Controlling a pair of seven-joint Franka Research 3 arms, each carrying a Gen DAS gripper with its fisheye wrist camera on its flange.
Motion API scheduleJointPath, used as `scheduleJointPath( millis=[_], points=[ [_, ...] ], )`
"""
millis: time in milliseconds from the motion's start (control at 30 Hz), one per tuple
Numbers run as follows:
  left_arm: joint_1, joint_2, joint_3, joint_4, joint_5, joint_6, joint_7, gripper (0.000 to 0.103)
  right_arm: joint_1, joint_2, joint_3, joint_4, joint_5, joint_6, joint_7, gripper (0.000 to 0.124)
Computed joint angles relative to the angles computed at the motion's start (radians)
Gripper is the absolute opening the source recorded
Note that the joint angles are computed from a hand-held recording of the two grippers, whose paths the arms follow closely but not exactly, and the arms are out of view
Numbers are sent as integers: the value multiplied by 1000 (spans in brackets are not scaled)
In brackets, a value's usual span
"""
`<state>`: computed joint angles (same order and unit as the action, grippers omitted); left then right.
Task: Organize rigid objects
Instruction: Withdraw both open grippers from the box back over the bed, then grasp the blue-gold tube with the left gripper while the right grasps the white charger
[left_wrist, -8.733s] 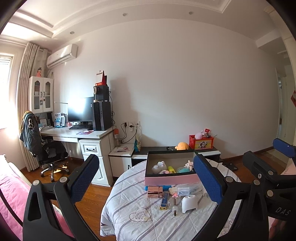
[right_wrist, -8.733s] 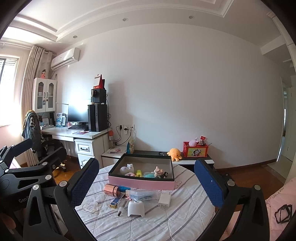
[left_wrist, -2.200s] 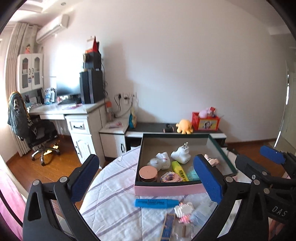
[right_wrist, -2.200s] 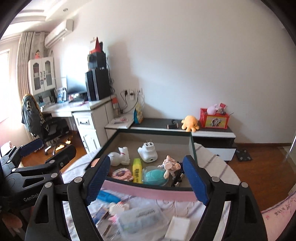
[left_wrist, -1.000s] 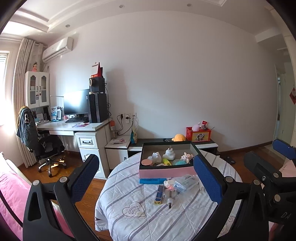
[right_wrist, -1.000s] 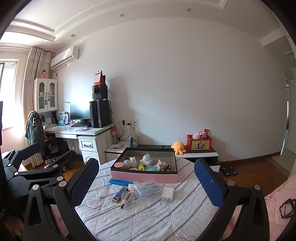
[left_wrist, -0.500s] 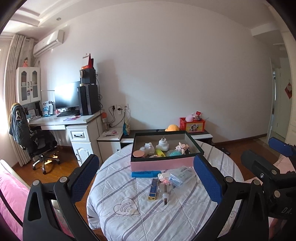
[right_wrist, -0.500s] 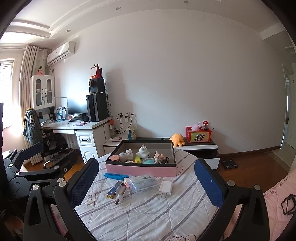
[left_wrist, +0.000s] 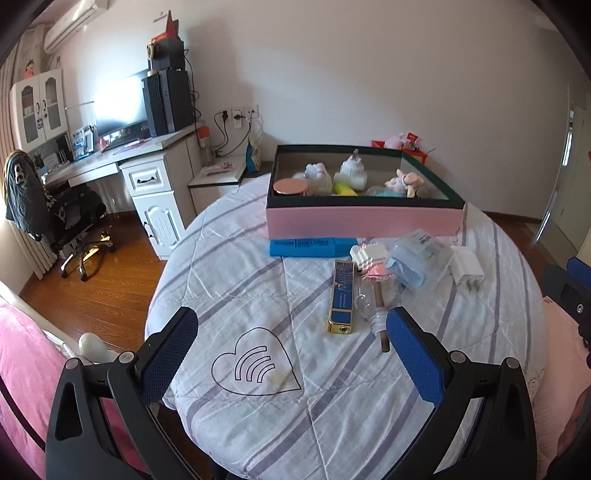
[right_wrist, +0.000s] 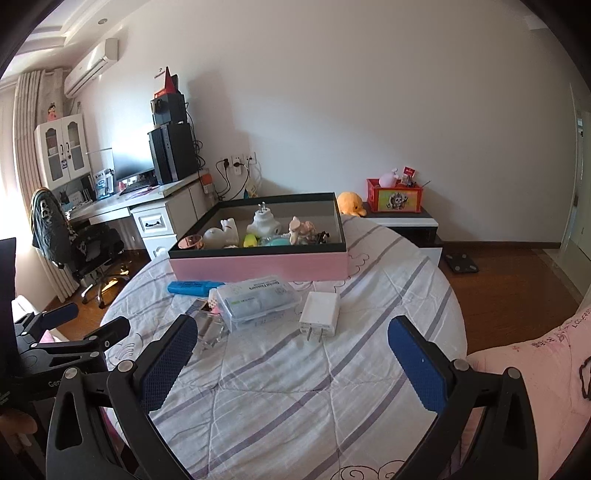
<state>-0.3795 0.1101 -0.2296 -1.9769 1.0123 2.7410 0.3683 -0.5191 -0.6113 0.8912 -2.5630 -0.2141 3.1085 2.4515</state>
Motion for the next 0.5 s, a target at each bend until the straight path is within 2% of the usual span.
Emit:
scheduleJointPath(
  millis=[333,500],
  points=[
    [-22,187,17,165,-197,-91,277,103,-141,184,81,72,-87,-16,20,103],
    [-53,251,44,251,-227,-116,355,103,-205,253,117,110,-172,-27,66,103]
  ],
)
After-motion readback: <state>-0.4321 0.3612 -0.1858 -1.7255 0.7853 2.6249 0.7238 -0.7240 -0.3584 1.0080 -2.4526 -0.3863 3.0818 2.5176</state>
